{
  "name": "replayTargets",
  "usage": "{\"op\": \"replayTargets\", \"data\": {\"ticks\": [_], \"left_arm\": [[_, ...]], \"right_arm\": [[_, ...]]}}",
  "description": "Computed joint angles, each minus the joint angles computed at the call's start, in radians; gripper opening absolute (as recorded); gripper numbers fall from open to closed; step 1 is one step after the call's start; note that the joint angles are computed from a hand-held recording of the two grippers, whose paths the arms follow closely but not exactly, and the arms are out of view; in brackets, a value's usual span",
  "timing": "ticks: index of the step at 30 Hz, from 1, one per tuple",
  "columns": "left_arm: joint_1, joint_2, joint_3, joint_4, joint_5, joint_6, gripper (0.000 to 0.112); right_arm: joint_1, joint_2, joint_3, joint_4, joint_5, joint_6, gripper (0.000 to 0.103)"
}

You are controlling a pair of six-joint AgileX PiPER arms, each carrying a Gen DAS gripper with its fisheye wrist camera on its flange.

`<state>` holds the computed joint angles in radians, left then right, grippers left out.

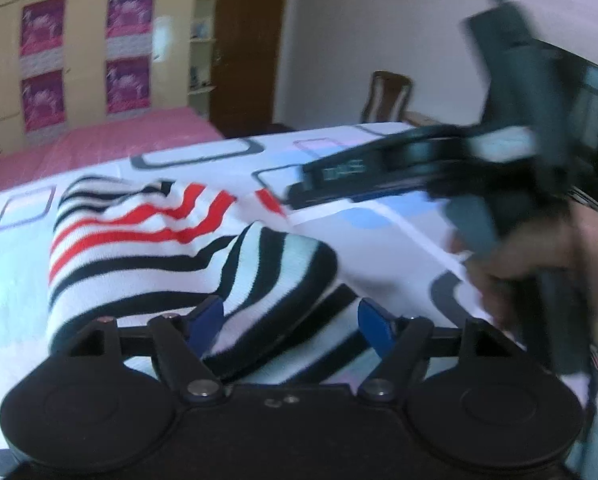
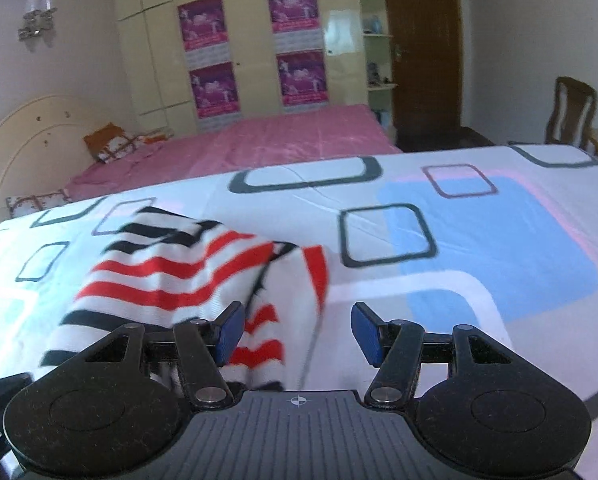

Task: Fold small clothes

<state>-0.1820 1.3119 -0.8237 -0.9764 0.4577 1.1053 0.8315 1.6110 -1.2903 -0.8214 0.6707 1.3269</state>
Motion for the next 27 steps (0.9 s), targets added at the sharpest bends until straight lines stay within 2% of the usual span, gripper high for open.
{"op": "replayTargets", "data": {"ticks": [6,8,12,14,18,21,24,25,26,27], "left_arm": [[0.223,-0.046,-0.042,-0.013,0.133,-0.058,0.074],[0.287,-0.039,-0.066,-0.052,0.148,-0.066,0.082],[0.275,0.063,-0.142,0.085,0.042,-0.227,0.08],[0.264,0.122,-0.175,0.142,0.025,-0.289,0.077],[0.24,0.203,-0.204,0.17,0.007,-0.303,0.073],[0.235,0.221,-0.206,0.164,0.001,-0.302,0.075],[0.228,0.237,-0.209,0.14,-0.01,-0.276,0.077],[0.235,0.233,-0.2,0.125,-0.008,-0.255,0.077],[0.235,0.234,-0.201,0.123,-0.008,-0.253,0.078],[0.239,0.231,-0.203,0.128,0.0,-0.258,0.078]], "right_arm": [[-0.016,0.038,-0.062,0.086,-0.05,-0.071,0.059],[-0.021,0.043,-0.068,0.113,-0.068,-0.081,0.059],[-0.044,0.073,-0.089,0.231,-0.107,-0.158,0.059],[-0.055,0.089,-0.094,0.304,-0.126,-0.201,0.059],[-0.087,0.127,-0.106,0.471,-0.17,-0.322,0.059],[-0.1,0.171,-0.141,0.506,-0.158,-0.35,0.059],[-0.147,0.201,-0.129,0.697,-0.217,-0.468,0.058],[-0.152,0.204,-0.122,0.713,-0.233,-0.476,0.058],[-0.156,0.206,-0.122,0.724,-0.238,-0.482,0.056],[-0.164,0.203,-0.12,0.77,-0.242,-0.526,0.039]]}}
